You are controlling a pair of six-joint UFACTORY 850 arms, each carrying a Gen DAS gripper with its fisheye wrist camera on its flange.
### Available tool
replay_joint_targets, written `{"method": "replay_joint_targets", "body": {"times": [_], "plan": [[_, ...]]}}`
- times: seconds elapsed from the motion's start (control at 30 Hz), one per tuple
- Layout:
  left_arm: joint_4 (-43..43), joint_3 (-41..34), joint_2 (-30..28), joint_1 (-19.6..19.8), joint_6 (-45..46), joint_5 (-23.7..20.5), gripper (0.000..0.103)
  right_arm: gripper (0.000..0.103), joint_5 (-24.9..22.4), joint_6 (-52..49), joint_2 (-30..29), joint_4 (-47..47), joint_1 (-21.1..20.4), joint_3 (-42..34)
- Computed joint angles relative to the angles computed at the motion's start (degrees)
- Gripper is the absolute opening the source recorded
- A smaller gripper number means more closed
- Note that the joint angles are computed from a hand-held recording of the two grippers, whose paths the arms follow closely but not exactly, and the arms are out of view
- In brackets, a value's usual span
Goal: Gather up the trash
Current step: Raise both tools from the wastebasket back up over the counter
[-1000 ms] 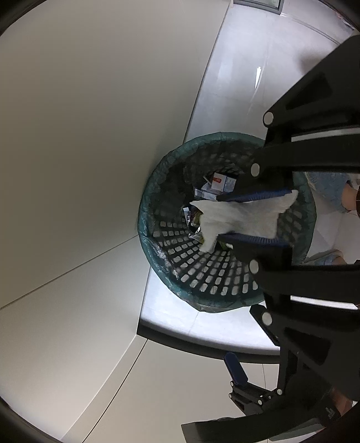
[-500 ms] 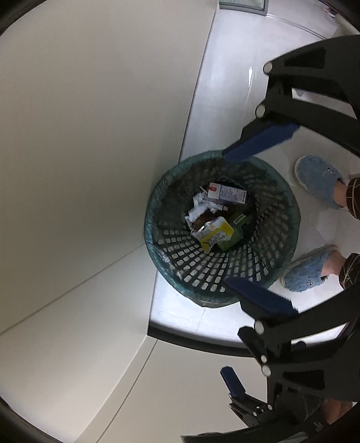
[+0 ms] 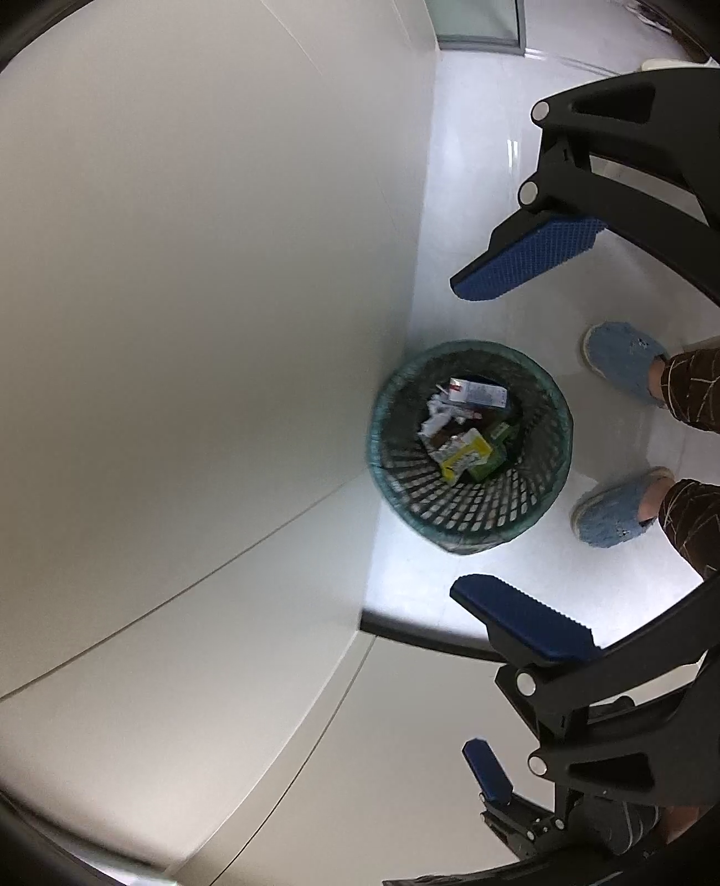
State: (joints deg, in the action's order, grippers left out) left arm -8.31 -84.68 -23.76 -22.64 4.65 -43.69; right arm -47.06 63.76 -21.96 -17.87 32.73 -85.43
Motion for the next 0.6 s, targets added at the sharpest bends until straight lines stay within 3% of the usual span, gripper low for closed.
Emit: {"method": "replay_joint_targets", "body": {"times": [0.3,0.6], "plan": [[3.5,-14.6,1.3,0.0,-2.5,-11.3,0.097,0.095,-10.3,1.7,3.8,-2.7,1.5,-9.7],[3.1,-30.9,-1.5,0.5,0.2,-19.1,0.097,0.095,-23.2,0.9,2.4,-8.5,3.3,-24.1]]}}
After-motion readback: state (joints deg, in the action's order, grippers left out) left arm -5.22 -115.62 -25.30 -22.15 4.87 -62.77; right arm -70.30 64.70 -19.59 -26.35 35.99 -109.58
